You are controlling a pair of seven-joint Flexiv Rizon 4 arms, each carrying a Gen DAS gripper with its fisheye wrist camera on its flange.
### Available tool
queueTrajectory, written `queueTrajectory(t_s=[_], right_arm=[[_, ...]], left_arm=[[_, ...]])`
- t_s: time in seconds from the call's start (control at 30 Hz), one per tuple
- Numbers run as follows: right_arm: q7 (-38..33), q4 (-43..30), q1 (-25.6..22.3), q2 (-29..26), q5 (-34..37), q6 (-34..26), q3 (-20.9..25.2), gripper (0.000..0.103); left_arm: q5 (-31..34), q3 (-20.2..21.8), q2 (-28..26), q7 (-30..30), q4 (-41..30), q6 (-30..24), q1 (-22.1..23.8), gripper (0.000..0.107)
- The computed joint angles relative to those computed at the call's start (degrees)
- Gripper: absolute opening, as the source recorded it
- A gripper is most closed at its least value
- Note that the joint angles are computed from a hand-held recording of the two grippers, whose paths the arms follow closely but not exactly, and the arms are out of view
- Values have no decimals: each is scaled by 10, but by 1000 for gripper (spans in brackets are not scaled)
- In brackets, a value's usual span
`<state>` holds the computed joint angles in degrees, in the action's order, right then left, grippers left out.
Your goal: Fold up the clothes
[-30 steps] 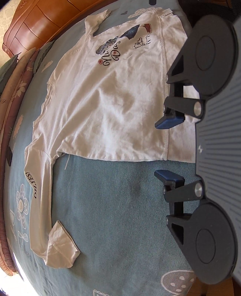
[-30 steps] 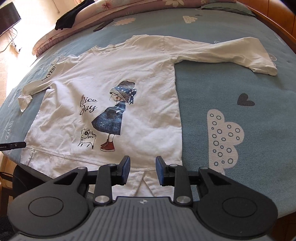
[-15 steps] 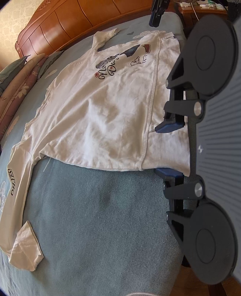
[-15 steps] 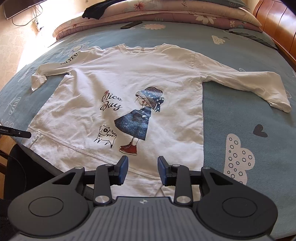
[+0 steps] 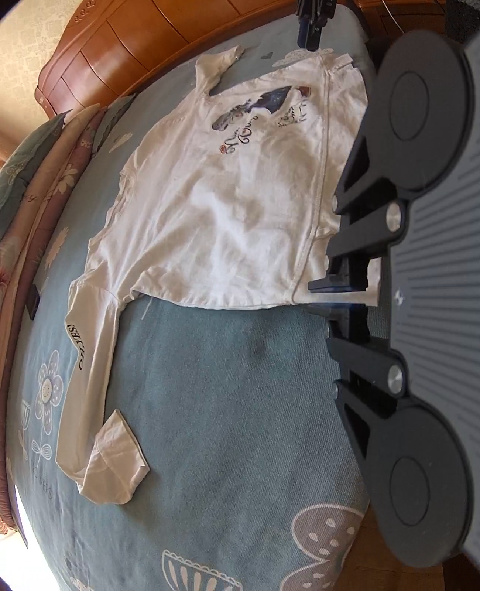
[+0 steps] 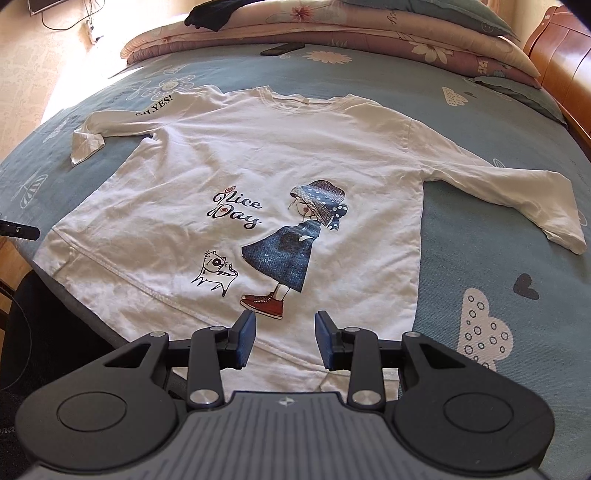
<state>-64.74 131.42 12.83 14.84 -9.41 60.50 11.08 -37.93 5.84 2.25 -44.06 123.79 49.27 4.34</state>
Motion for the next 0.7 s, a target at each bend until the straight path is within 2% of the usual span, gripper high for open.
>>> queueTrajectory(t_s=[0.07,0.1,0.13,0.17,0.23,0.33,0.43,0.5,0.57,0.7], right_arm=[[-13,1,3,-2,-19,3,6,40],[-24,1,5,-4,-30,7,9,40],[-34,3,7,-6,-42,14,12,40],[-45,4,9,-9,-53,23,14,40],[-91,2,26,-23,-57,44,14,40],[-183,-11,67,-48,-8,61,9,40],[-261,-27,96,-74,35,50,14,40],[-286,-34,104,-89,50,43,20,40],[-293,-38,105,-99,59,37,24,40],[-228,-17,85,-104,-23,53,30,40]], left_arm=[[42,-2,6,12,9,26,-4,6],[36,-3,15,43,20,47,-10,7],[23,-5,22,77,30,70,-19,13],[1,-8,30,127,43,98,-33,18],[-52,-15,44,250,67,154,-70,44],[-105,-27,56,422,97,211,-131,46],[-133,-34,62,540,118,226,-178,49],[-154,-40,59,600,130,240,-203,49],[-165,-44,54,626,135,244,-215,49],[-162,-46,47,638,133,216,-216,49]])
